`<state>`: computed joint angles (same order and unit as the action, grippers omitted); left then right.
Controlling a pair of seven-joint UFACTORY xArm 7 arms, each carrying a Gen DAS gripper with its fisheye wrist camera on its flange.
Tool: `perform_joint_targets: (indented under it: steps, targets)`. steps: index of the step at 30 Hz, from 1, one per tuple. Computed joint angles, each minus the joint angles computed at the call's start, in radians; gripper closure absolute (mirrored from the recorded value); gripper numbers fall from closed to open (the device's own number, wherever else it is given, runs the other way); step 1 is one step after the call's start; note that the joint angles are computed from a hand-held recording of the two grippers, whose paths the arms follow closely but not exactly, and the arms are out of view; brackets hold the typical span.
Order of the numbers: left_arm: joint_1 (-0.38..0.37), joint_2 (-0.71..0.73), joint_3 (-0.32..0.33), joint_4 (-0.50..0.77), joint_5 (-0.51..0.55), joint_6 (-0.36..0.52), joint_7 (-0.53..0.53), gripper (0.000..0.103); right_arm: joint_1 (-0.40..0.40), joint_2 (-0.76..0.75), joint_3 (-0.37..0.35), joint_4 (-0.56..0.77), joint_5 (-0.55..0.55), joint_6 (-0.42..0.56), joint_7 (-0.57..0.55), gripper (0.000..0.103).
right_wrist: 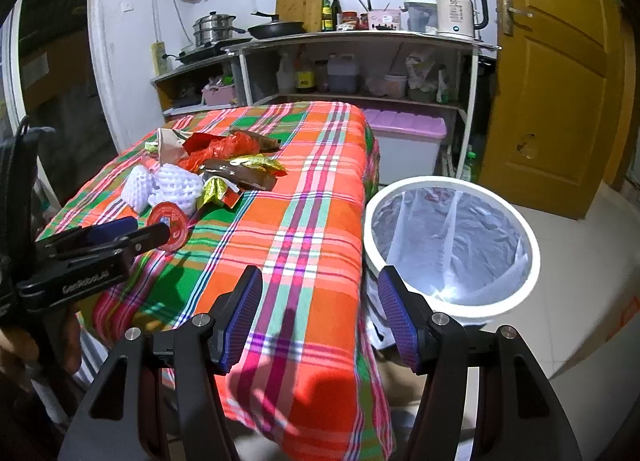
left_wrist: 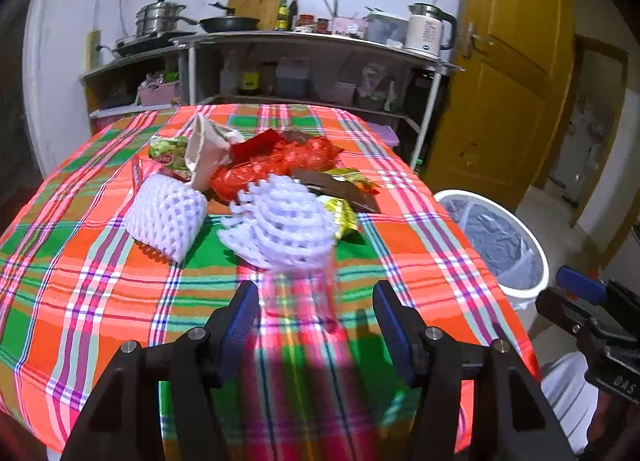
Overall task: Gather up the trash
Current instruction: 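Grasp the clear plastic cup with the left tool while the right tool grasps a white foam net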
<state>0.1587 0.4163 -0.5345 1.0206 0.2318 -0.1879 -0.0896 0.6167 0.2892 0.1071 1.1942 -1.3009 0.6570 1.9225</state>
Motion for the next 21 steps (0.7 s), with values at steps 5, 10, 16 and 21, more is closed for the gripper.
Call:
perform_joint_targets:
  steps: [5, 10, 16, 21]
  targets:
    - [-0.016, 0.032, 0.017, 0.048, -0.025, 0.041, 0.014, 0.044, -0.011, 0.031, -0.013, 0.031, -0.005, -0.031, -0.018, 0.042]
    - [-0.011, 0.074, -0.005, 0.103, -0.076, 0.093, 0.07, 0.044, -0.015, 0.063, -0.033, 0.071, 0.007, -0.072, -0.06, 0.042]
    - [0.04, 0.117, -0.074, 0.134, -0.143, 0.139, 0.159, 0.061, -0.014, 0.104, -0.06, 0.128, 0.032, -0.118, -0.125, 0.042]
    - [0.133, 0.126, -0.17, 0.106, -0.195, 0.114, 0.237, 0.061, -0.009, 0.16, -0.083, 0.204, 0.086, -0.164, -0.213, 0.042]
